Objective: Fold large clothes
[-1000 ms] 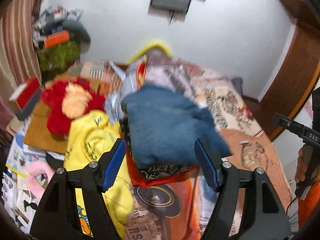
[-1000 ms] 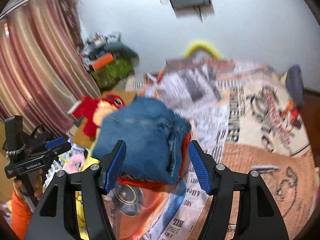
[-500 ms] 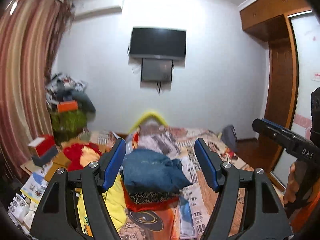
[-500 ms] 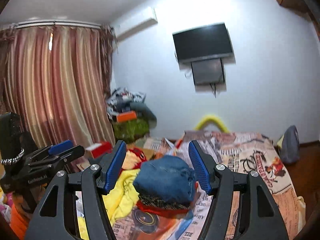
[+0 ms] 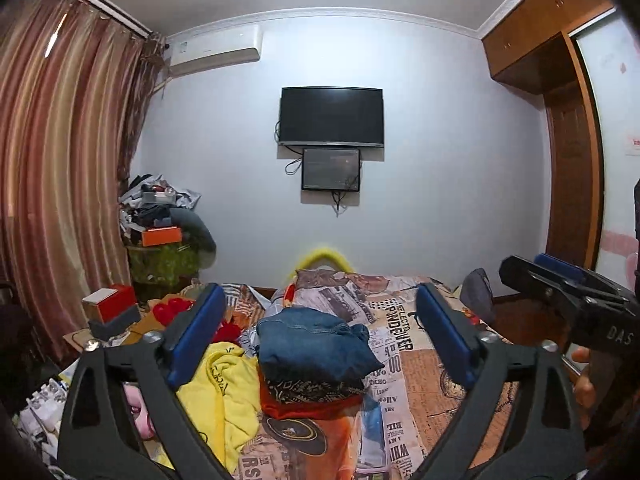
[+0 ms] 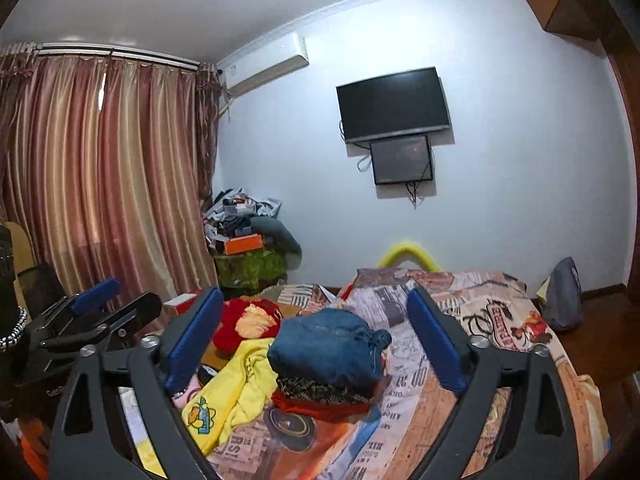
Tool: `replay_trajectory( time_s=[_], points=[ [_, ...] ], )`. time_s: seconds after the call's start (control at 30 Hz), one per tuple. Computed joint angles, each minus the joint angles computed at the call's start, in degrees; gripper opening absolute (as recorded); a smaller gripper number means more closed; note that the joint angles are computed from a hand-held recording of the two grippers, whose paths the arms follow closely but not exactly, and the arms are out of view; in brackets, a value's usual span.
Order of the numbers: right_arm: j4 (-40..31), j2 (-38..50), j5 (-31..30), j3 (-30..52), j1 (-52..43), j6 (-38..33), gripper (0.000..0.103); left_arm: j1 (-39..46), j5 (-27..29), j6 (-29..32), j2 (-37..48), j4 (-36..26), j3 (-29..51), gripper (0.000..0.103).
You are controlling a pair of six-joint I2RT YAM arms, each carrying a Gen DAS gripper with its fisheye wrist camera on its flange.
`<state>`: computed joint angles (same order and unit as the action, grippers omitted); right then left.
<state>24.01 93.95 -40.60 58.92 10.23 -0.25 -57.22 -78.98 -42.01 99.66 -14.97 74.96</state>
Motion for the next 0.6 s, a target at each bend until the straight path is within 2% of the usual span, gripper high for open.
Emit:
replay_trajectory(
  time_s=[0.1,0.17,0.23,0.6],
  points=[
    [2.1,-0.2,3.6,-1.1,0.4,-0.2,0.103,-0.5,-0.2,-3.3,0.6,-1.9,0.1,0.102],
    [3.8,-0.6,5.1,-2.6,0.6,-0.9,0.103,-0.5,-0.5,-9.4,2.1,-9.6,2.8,0.102],
    [4.0,-1.1,5.2,-3.8,0.5,-1.4,0.103,-0.5,-0.3,-12.0,3.1,-12.9,4.0,0.102],
    [3.5,-2.2,4.4,-5.3,0.4,-2.3,0.103,0.0,1.0,-17.0,3.8,-16.1,4.0,0.102]
  ],
)
